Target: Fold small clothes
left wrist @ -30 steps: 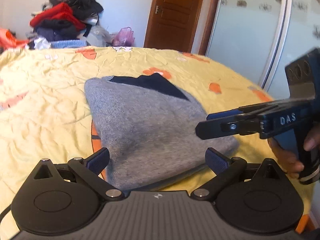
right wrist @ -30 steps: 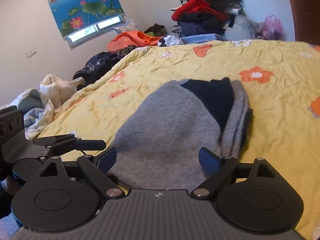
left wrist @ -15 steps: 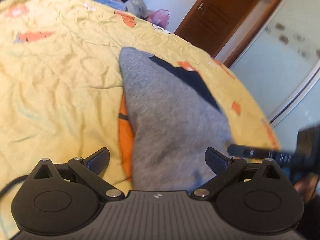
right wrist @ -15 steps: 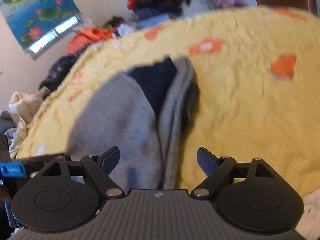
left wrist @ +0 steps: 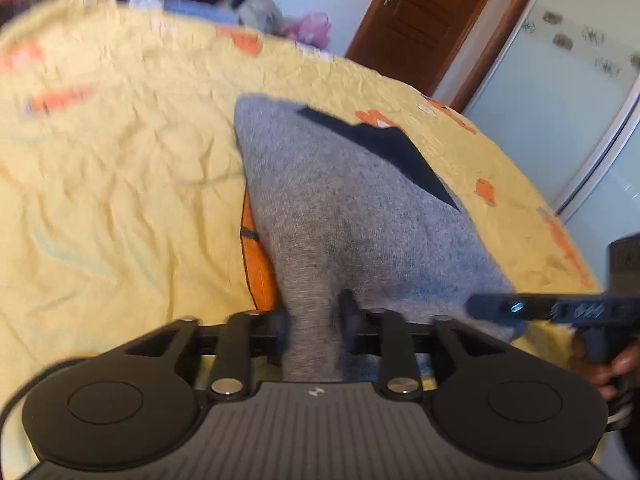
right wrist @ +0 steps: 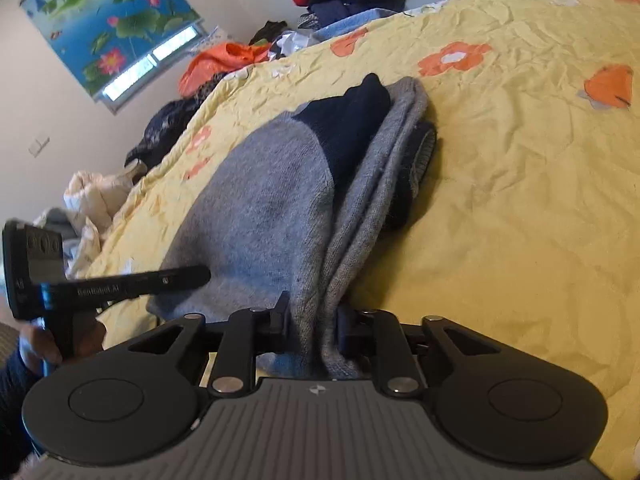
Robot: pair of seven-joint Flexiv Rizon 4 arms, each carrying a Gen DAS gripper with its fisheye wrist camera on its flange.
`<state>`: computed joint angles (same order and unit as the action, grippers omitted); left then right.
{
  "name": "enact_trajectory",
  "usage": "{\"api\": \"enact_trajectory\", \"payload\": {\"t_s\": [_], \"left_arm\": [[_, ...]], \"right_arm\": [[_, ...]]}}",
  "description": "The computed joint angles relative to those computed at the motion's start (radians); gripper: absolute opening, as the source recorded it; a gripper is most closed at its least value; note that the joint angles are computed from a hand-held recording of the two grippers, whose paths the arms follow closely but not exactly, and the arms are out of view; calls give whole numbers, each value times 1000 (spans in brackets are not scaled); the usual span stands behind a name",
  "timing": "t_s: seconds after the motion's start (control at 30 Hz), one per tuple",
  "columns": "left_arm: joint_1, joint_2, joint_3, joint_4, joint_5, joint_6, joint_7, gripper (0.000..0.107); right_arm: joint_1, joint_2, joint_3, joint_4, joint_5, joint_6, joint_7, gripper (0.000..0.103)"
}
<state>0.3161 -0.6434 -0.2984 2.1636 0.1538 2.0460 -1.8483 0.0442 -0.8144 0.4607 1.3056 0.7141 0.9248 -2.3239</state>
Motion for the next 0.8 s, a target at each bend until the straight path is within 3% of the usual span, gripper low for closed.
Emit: {"api": "enact_trajectory", "payload": {"t_s": [0.03, 0.1, 0.13, 0.17, 0.23, 0.3, 0.4, 0.5, 0.57, 0.67, 0.8], "left_arm": [[-70, 15, 49, 26, -78, 43, 66, 70], [-209, -18, 79, 86, -338, 266, 230, 94], [-279, -32, 117, 91, -390, 333, 226, 94], [-325, -35, 160, 90, -377, 351, 195, 94], [-462, -35, 298, 73, -367, 320, 134, 94], [-564, -38, 341, 69, -498, 269, 213, 94], [-643, -42, 367, 63, -626, 198, 325, 94], [-607, -46, 336, 63, -600, 192, 338, 103], [-631, -50, 347, 55, -637, 181, 366, 103], [-622, -56, 334, 60, -636, 203, 359, 103], [-622, -58, 329, 69, -647, 224, 350, 103]], "right_arm": [[5, 11, -6, 13, 5, 24, 12, 42], [21, 49, -11, 74, 11, 131, -15, 67], [36, 70, -10, 118, 13, 222, -45, 85], [44, 84, 0, 155, 18, 310, -73, 89], [64, 103, 10, 220, -2, 428, -93, 90], [168, 126, -86, 292, -71, 534, 1, 95], [349, 134, -267, 398, -174, 682, 117, 103], [369, 112, -261, 444, -198, 819, 107, 102], [423, 117, -328, 445, -196, 806, 185, 103], [588, 123, -523, 456, -200, 768, 344, 103], [626, 79, -555, 455, -217, 856, 420, 103]]}}
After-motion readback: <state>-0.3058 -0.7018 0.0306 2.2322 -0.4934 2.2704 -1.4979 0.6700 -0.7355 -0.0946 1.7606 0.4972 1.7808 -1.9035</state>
